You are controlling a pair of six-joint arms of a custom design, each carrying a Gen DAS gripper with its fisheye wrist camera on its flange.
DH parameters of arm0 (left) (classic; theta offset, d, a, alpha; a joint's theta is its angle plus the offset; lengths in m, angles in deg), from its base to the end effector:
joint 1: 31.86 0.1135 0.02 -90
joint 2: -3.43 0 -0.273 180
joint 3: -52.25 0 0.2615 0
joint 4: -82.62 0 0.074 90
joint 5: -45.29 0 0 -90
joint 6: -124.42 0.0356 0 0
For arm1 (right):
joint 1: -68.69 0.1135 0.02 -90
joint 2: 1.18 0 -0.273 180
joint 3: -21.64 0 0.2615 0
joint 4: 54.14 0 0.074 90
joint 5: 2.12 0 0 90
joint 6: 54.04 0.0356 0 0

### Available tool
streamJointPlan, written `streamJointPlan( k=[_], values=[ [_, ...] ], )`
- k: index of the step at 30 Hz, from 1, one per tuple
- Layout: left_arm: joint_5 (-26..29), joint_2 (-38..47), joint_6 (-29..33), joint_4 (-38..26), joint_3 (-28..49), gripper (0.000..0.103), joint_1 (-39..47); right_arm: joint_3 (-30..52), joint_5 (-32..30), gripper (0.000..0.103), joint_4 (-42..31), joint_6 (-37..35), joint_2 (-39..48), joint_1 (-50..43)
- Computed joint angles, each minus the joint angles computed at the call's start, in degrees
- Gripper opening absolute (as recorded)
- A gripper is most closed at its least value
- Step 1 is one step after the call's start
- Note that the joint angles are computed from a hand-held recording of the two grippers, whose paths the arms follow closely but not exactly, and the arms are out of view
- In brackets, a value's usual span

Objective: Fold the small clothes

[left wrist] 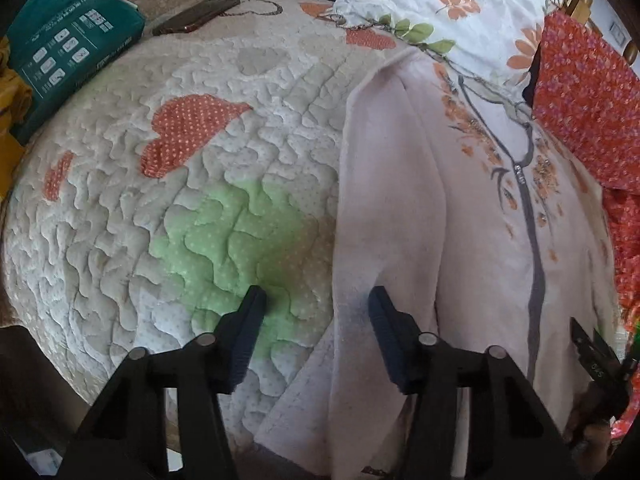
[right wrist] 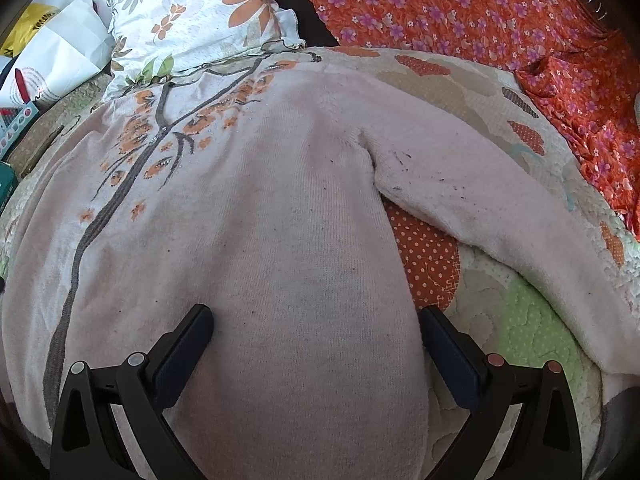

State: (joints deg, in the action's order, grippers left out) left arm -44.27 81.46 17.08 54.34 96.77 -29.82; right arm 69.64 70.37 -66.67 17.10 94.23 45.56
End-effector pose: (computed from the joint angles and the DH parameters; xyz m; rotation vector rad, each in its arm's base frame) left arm 0.2331 0.0080 0.1396 -0.4440 2.6155 -0.0988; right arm 0.2587 -0.0989 0.0993 -0.0104 2.5462 0.1210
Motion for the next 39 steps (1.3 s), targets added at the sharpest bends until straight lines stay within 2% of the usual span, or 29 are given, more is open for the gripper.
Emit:
streamJointPlan(
  k=[1,2,3,5,9,10,11,13,15,17,19,22,24,25,26,27,29,30,32,36,38,39],
  values=[
    [-1.06,0.14,0.17,-0.1,0.4,0.033,-0.9,-0.12,-0.09,0.103,0.2,-0.04,0.0,-0.07],
    [-1.18,0.28,0.13,-0.38,0.87,0.006,-1.31,-0.27,-0.15,0.103,0.4,-0.06,-0.05,-0.11],
    [-0.47,0.59,-0.17,-0.56,1.37,0.0,-0.86,-0.36,-0.18,0.103,0.57,-0.1,-0.02,-0.14],
    [-1.69,-0.3,-1.21,-0.95,2.03,0.0,0.52,-0.53,-0.28,0.103,0.85,-0.15,-0.01,-0.21],
    [-15.29,-3.4,-0.98,-2.28,4.66,0.0,3.17,-0.71,-0.41,0.103,1.16,-0.22,0.01,-0.31],
    [-14.52,-3.89,-0.12,-3.02,5.33,0.0,4.68,-0.7,-0.43,0.103,1.17,-0.22,0.03,-0.33],
    [-11.27,-4.97,1.3,-3.96,5.67,0.0,6.99,-0.74,-0.4,0.103,1.17,-0.19,-0.01,-0.29],
    [-5.35,-7.02,2.44,-4.54,4.62,0.007,9.65,-0.83,-0.44,0.103,1.36,-0.14,-0.01,-0.3],
    [-1.48,-6.33,2.13,-4.35,3.48,0.046,9.76,-0.99,-0.39,0.103,1.58,-0.01,-0.09,-0.22],
    [3.5,-4.69,1.32,-3.22,2.13,0.049,9.34,-1.12,-0.26,0.103,1.71,0.1,-0.17,-0.11],
    [6.17,-2.67,0.14,-2.22,1.23,0.049,7.28,-1.13,-0.31,0.103,1.73,0.1,-0.15,-0.12],
    [6.51,1.49,-1.24,-0.96,1.56,0.049,2.53,-1.15,-0.28,0.103,1.8,0.12,-0.12,-0.08],
    [1.75,1.64,-1.91,1.03,0.79,0.049,-1.87,-1.19,-0.28,0.103,1.86,0.07,-0.11,-0.12],
    [0.61,1.7,-1.52,1.6,0.8,0.04,-3.47,-1.19,-0.28,0.103,1.86,0.07,-0.11,-0.12],
    [0.79,2.05,-1.29,1.84,1.13,0.001,-4.17,-1.19,-0.28,0.103,1.86,0.07,-0.11,-0.12],
    [0.52,2.36,-1.61,1.27,1.74,0.002,-4.5,-1.22,-0.29,0.103,1.92,0.08,-0.09,-0.12],
    [-3.64,0.9,-2.49,-0.71,2.65,0.002,-5.06,-1.22,-0.28,0.103,1.96,0.1,-0.07,-0.1],
    [-6.96,-0.1,-2.61,-1.77,3.19,0.002,-5.04,-1.24,-0.28,0.103,1.97,0.09,-0.06,-0.11],
    [-16.99,-1.71,-2.44,-3.33,4.84,0.002,-4.05,-1.27,-0.27,0.103,2.02,0.1,-0.05,-0.1],
    [-29.81,-1.16,-1.17,-2.82,8.23,0.003,0.99,-1.31,-0.24,0.103,2.19,0.14,0.01,-0.07],
    [-31.62,-1.32,-1.66,-3.3,8.52,0.003,3.66,-1.29,-0.27,0.103,2.2,0.15,0.04,-0.09],
    [-28.79,-3.83,-1.71,-3.08,7.01,0.003,5.06,-1.33,-0.34,0.103,2.24,0.21,0.03,-0.09]
  ],
)
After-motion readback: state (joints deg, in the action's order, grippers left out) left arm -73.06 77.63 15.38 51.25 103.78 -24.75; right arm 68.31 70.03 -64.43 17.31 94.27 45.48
